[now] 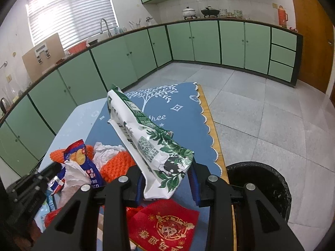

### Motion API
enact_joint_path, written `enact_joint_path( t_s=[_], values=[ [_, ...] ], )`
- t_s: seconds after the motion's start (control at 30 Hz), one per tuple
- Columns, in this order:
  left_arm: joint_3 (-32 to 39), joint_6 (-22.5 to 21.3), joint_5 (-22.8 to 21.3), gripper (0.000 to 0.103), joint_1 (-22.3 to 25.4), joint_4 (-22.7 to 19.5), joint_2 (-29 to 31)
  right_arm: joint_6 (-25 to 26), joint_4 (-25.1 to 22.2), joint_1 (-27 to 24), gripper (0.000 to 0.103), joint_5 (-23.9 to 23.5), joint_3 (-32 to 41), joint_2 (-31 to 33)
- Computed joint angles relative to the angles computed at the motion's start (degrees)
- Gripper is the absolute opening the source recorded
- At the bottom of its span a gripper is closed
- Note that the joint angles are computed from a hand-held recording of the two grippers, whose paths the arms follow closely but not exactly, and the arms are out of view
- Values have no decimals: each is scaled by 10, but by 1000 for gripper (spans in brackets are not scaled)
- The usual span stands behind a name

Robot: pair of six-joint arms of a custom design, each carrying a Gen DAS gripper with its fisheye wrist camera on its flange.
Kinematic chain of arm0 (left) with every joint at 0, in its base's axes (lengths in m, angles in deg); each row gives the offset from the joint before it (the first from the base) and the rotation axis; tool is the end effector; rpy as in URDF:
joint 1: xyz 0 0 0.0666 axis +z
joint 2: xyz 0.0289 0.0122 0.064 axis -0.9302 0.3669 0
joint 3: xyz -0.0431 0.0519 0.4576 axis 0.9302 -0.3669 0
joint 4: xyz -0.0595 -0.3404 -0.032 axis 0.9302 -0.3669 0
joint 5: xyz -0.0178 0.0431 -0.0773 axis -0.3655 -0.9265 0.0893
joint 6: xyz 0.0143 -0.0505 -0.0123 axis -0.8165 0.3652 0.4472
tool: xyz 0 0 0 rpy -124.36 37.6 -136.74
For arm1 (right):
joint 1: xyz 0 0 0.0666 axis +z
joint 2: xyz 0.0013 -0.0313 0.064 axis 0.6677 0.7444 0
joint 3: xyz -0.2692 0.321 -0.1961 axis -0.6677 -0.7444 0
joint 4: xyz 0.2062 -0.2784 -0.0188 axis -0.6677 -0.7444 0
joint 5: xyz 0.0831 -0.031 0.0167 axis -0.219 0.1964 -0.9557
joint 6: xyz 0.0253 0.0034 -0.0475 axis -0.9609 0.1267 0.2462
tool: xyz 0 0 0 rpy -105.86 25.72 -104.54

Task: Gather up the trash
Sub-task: 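Lift the snack bag with the right gripper while the left gripper grasps the white plastic bag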

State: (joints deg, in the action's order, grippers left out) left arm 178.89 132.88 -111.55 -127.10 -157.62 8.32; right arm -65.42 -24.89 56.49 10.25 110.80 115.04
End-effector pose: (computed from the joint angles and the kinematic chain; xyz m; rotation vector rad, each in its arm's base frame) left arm 0.2684 -0.3899 0.4580 -0.5757 2.2248 0.1793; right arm 0.4132 0.1215 0.4682 -0.6397 2.2715 0.5343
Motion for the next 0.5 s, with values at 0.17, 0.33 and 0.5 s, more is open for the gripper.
enact_joint_path(
  t_s=[0.17,0.33,0.5],
  values=[
    [20,-7,22,66,13,-25,33,2,-6,-3,35,-2,-5,-3],
    [4,-1,58,32,23,-17,39,-2,-11,-7,35,-1,3,3],
    [-10,25,32,5,14,-15,23,-4,-10,-5,35,1,6,3]
  ],
)
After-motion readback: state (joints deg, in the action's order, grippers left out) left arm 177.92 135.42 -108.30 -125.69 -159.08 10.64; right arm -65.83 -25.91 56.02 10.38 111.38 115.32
